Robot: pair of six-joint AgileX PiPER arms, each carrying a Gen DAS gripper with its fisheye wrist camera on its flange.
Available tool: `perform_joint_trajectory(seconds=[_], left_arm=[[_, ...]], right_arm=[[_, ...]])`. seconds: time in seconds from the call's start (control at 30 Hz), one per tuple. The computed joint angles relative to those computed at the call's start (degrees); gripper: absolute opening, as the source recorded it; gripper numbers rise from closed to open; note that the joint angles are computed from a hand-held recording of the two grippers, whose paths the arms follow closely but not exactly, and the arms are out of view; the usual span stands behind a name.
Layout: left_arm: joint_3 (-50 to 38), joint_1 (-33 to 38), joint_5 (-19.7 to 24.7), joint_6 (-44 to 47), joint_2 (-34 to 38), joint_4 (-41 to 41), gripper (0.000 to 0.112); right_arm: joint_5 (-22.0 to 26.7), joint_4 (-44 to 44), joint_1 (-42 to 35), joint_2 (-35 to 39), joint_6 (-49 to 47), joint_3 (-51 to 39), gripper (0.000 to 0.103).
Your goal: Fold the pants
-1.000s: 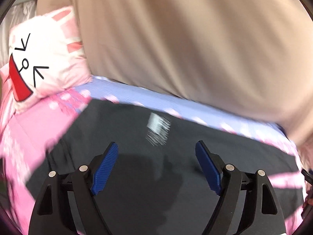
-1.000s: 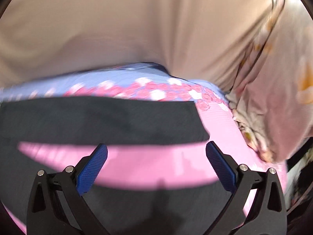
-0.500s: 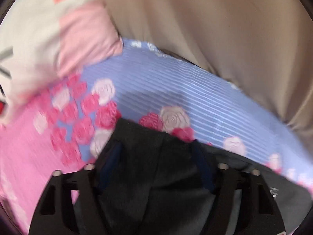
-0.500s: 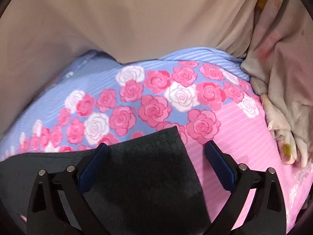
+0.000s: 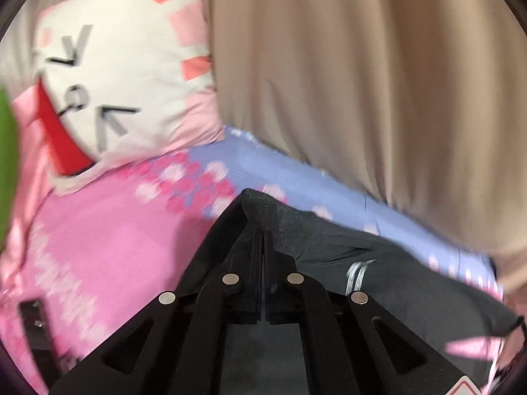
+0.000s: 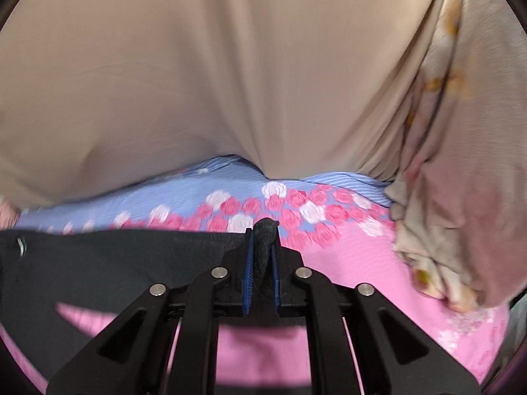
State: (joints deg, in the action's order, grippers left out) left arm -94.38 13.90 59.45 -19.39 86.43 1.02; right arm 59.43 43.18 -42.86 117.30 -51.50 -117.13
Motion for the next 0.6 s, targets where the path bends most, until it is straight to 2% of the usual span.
perform_joint_trajectory(seconds=[0.07, 0.13, 0.2, 0.27, 0.33, 0.37, 0.43, 0.47, 0.5, 0.57, 0.6], left_arm=[[8.3, -0.2, 0.3, 1.5, -8.8, 0.6, 0.000], [15.0, -1.8, 2.5, 1.3, -15.8, 1.4, 0.000], [21.0, -1.3, 3.2, 3.2, -21.6, -2.8, 0.000], [25.5, 2.6, 1.4, 8.0, -24.6, -9.6, 0.000], [29.0, 3.9, 0.7, 10.0, -27.2, -13.2, 0.000], [31.2, 3.8, -0.4, 9.6, -28.5, -13.8, 0.005], [34.1, 3.3, -1.7, 7.4, -28.8, -13.5, 0.026], [35.1, 3.2, -2.1, 6.0, -28.4, -14.0, 0.051], [36.5, 3.6, -2.7, 4.9, -28.7, -15.0, 0.063], [38.5, 4.6, -4.9, 3.3, -27.5, -19.6, 0.064], [39.0, 5.7, -5.7, 4.5, -26.2, -23.3, 0.071]], right_arm=[[-0.4, 3.4, -3.2, -5.9, -8.0, 10.5, 0.008], [-0.4, 6.2, -6.9, -10.4, -16.7, 20.1, 0.008], [0.1, 9.7, -10.4, -13.7, -26.2, 28.1, 0.008], [1.8, 10.1, -14.5, -15.6, -32.2, 33.8, 0.008], [-0.3, 9.0, -16.6, -16.7, -36.6, 39.4, 0.008], [-1.7, 8.7, -17.2, -16.9, -38.2, 41.5, 0.008], [-5.5, 8.1, -18.1, -17.0, -39.2, 44.6, 0.008], [-7.0, 7.9, -18.7, -17.0, -38.2, 45.1, 0.009], [-6.6, 8.1, -19.8, -16.6, -36.1, 44.6, 0.013], [-2.3, 10.1, -22.3, -16.4, -33.5, 43.2, 0.018], [1.2, 11.7, -23.7, -16.4, -32.5, 42.5, 0.029]])
